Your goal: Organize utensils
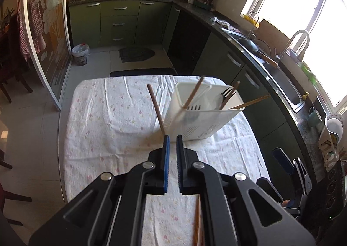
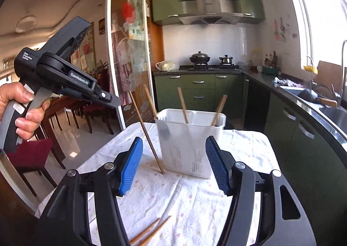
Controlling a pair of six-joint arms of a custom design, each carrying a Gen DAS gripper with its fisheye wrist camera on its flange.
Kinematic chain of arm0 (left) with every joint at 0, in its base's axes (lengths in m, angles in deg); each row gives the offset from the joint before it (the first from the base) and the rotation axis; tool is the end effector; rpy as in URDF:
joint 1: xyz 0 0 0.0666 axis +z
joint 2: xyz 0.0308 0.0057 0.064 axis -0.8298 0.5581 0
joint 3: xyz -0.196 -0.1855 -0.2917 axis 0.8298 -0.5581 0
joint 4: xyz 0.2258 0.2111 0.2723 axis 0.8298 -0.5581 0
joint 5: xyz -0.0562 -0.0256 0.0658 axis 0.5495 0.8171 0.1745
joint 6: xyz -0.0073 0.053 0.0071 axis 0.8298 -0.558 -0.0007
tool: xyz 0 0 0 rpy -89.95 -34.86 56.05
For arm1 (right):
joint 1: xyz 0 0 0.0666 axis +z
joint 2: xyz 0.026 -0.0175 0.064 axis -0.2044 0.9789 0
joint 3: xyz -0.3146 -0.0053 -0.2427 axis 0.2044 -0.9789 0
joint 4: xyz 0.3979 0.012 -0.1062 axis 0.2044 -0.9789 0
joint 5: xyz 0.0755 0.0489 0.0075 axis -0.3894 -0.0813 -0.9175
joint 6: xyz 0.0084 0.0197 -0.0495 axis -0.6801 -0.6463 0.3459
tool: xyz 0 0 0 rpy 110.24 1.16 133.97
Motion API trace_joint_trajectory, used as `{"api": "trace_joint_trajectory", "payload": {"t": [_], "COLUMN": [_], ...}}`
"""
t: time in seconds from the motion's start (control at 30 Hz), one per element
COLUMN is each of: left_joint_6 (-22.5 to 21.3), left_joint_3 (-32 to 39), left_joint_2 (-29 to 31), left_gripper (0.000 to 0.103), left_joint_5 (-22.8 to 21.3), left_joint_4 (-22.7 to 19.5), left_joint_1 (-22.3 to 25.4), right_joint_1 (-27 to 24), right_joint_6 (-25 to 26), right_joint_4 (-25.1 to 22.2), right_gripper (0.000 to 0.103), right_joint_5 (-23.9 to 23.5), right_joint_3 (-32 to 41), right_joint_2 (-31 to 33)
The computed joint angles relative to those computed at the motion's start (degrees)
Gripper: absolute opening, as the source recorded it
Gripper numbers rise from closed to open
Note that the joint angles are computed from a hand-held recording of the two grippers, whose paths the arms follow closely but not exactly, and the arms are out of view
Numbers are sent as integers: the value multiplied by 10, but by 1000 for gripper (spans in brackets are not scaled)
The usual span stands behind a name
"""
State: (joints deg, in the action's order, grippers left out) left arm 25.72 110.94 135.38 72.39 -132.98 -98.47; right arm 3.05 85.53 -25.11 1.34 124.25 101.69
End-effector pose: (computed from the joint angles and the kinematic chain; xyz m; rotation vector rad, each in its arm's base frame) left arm 0.3388 -0.2953 0.5554 -0.2926 2.5065 -0.2665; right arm 0.3284 0.1040 0.4883 -0.7136 1.8803 0.5641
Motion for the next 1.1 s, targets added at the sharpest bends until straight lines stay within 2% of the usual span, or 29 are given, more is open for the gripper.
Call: {"api": "trace_joint_trajectory", "payload": {"t": [0.1,0.13,0.2,0.3,0.37,0.47,0.5,0.57,0.63,0.67,0.7,0.73,0.8,0.97,1.1], "left_joint_6": [59,80,101,114,106,81,73,58,55,54,54,55,70,106,133], "left_joint_3": [-161,-207,-277,-333,-341,-324,-313,-293,-288,-286,-285,-286,-289,-269,-248], "left_joint_2": [-78,-101,-132,-164,-176,-191,-194,-200,-220,-232,-244,-259,-290,-335,-344], "left_gripper": [6,6,6,6,6,6,6,16,38,42,51,64,77,88,90], "left_joint_5": [97,122,172,226,255,243,236,224,214,210,200,187,148,38,-18], "left_joint_4": [92,117,157,197,205,180,167,141,123,113,104,97,85,27,-8], "left_joint_1": [59,79,117,166,190,207,208,206,196,193,182,167,130,20,-42], "right_joint_1": [36,47,77,130,161,205,222,253,280,293,303,310,317,334,341], "right_joint_6": [17,36,107,224,277,324,334,353,377,379,379,383,385,386,385], "right_joint_4": [-15,-23,-62,-135,-180,-237,-260,-322,-356,-363,-368,-381,-393,-443,-473], "right_gripper": [56,56,56,56,55,55,58,61,61,61,61,61,49,35,34], "right_joint_5": [-18,-15,-7,29,54,84,98,130,176,200,219,233,262,300,320], "right_joint_3": [14,21,47,104,145,210,237,297,343,361,376,392,410,468,510], "right_joint_2": [29,38,63,110,141,197,224,283,336,359,382,405,437,511,550]}}
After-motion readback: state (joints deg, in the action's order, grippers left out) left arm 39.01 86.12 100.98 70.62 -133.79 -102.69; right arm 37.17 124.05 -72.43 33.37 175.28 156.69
